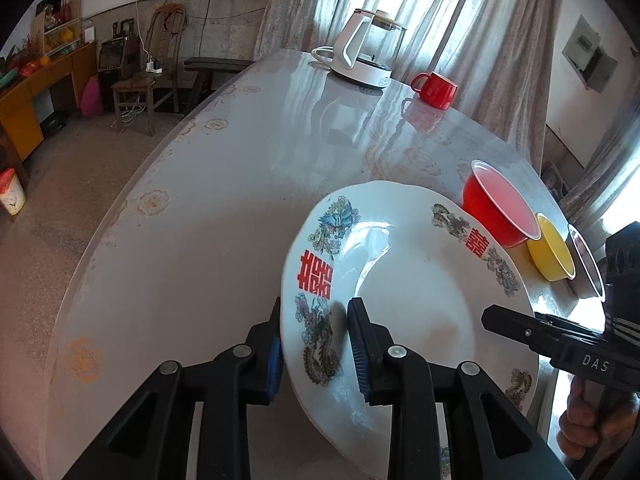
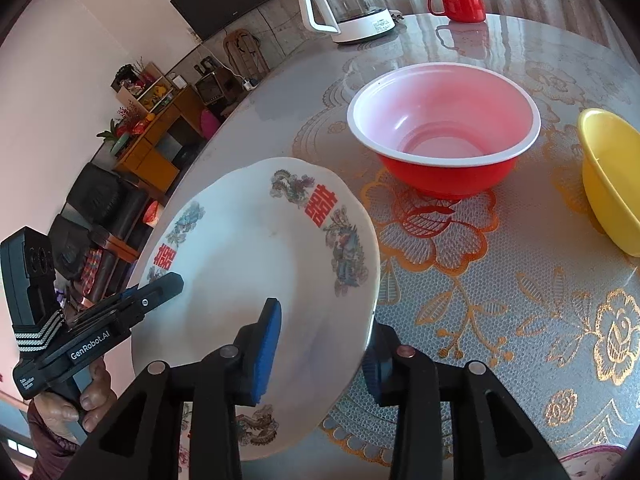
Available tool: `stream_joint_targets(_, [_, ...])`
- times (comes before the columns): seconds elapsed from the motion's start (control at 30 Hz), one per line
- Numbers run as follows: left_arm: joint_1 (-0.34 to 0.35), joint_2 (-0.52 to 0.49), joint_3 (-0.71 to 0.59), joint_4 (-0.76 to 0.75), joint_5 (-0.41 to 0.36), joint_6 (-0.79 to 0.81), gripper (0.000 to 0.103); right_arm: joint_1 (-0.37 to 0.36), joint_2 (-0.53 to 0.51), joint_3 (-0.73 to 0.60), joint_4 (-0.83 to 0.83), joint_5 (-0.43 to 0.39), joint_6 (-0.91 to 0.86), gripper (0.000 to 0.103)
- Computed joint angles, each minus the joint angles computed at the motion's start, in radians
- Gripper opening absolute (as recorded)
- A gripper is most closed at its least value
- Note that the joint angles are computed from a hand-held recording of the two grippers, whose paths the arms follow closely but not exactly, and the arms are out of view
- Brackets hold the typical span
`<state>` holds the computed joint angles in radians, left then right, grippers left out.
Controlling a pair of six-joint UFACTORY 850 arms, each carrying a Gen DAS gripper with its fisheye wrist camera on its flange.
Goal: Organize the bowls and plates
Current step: 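Lift the double-happiness plate with the left gripper toward the floral plate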
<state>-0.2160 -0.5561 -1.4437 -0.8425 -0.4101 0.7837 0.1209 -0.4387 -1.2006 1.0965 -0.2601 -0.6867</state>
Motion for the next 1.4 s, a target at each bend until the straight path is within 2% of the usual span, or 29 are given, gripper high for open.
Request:
stream_joint_targets(0.17, [0.008, 0.007, 0.008, -0.005, -0.020, -0.004, 0.028, 0.017, -0.002, -0.015, -0.229, 0.025, 0.200, 0.036])
stream_joint_targets(0.23, [0.020, 0.010, 0.006, -0.012, -0.057, -0.019, 0.026, 0.009, -0.005, -0.019, -0.173, -0.007, 0.168, 0.036])
stream_joint_targets(0.3, [0.018, 0.022, 0.022, -0.014, -0.043, -0.005, 0.026, -0.005, -0.010, -0.027, -0.095, -0.053, 0.128, 0.038])
stream_joint_targets(0.4, [0.003, 0.030, 0.039, -0.003, 0.013, 0.010, 0.029, 0.003, -0.009, -0.021, -0.088, -0.032, 0.104, 0.038])
stream_joint_targets(0.57, [0.008, 0.020, 0.037, -0.060, -0.001, 0.060, 0.029, 0.015, 0.007, 0.011, 0.035, 0.004, -0.070, 0.037])
stream_joint_targets(0.67, [0.003, 0.032, 0.053, -0.095, 0.023, 0.103, 0.028, 0.032, 0.010, 0.013, -0.056, 0.044, 0.015, 0.035])
stream_joint_targets(0.77, [0.008, 0.038, 0.056, -0.120, 0.008, 0.127, 0.026, 0.043, 0.007, 0.001, -0.240, 0.065, 0.173, 0.032])
stream_joint_targets(0.8, [0.011, 0.046, 0.064, -0.142, 0.002, 0.152, 0.026, 0.044, 0.008, 0.002, -0.252, 0.069, 0.180, 0.032])
stream_joint_targets(0.9, [0.010, 0.068, 0.092, -0.197, -0.001, 0.236, 0.026, 0.045, 0.016, 0.009, -0.101, 0.061, 0.042, 0.030])
stream_joint_targets(1.0, [0.011, 0.045, 0.079, -0.163, 0.004, 0.196, 0.028, 0.039, 0.002, 0.000, -0.074, 0.039, 0.035, 0.031])
stream_joint_targets(1.13, [0.024, 0.016, 0.050, -0.227, -0.009, 0.195, 0.028, 0.041, -0.002, 0.006, 0.052, 0.055, -0.085, 0.030])
stream_joint_targets(1.27, [0.012, 0.011, 0.032, -0.209, 0.021, 0.180, 0.028, 0.054, -0.008, -0.005, -0.072, 0.086, 0.024, 0.026])
stream_joint_targets(1.33, [0.015, 0.022, 0.044, -0.236, 0.003, 0.218, 0.028, 0.060, -0.006, -0.007, -0.134, 0.097, 0.085, 0.027])
stream_joint_targets(1.4, [0.014, 0.036, 0.063, -0.242, 0.001, 0.242, 0.028, 0.054, 0.000, 0.002, -0.082, 0.105, 0.034, 0.027])
